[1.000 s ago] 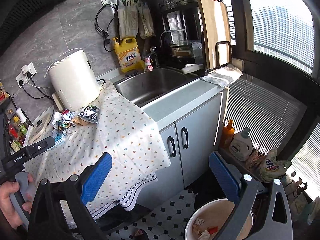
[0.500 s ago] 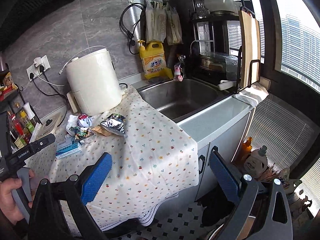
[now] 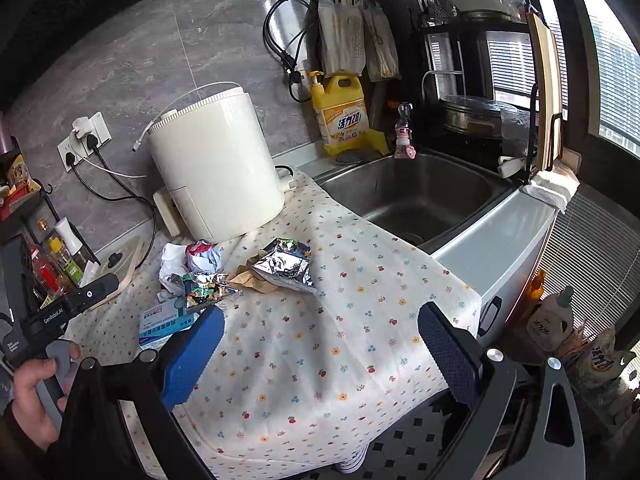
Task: Collect trash
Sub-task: 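Grasp and lift the white plastic bag with the left tool while the right tool approaches the silver snack bag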
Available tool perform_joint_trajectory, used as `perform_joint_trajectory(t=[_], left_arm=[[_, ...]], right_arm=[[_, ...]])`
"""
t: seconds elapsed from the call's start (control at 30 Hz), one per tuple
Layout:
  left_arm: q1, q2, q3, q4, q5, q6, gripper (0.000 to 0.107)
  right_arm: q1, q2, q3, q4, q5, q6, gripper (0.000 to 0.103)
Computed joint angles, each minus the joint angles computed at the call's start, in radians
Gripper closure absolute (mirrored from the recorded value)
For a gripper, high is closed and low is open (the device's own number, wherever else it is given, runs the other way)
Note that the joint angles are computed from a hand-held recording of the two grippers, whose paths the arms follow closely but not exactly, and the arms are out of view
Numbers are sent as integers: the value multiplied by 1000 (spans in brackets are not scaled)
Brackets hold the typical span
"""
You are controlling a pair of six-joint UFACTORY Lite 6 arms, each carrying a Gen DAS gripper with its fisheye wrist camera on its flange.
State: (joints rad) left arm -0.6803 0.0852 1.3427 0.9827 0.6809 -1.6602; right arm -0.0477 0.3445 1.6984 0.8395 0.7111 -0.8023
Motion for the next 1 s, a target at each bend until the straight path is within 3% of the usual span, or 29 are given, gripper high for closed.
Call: perform_joint_trajectory(t=[0.4, 0.47, 0.7, 0.83, 1.0], left_arm=[[302, 125, 94, -395, -245, 521, 47], [337, 170, 128, -478, -255, 604, 57], [433, 311, 230, -724, -270, 835, 73], [467, 344, 257, -887, -284, 991, 98], [447, 256, 178, -796, -336, 897, 104]], right_arm=[[83, 24, 1, -132, -120, 223, 8], [87, 33, 17, -155, -126, 262, 8], [98, 43, 39, -264, -141, 378, 8], [105, 54, 46, -291, -119, 397, 10], [117, 131, 137, -287, -48, 374, 16]])
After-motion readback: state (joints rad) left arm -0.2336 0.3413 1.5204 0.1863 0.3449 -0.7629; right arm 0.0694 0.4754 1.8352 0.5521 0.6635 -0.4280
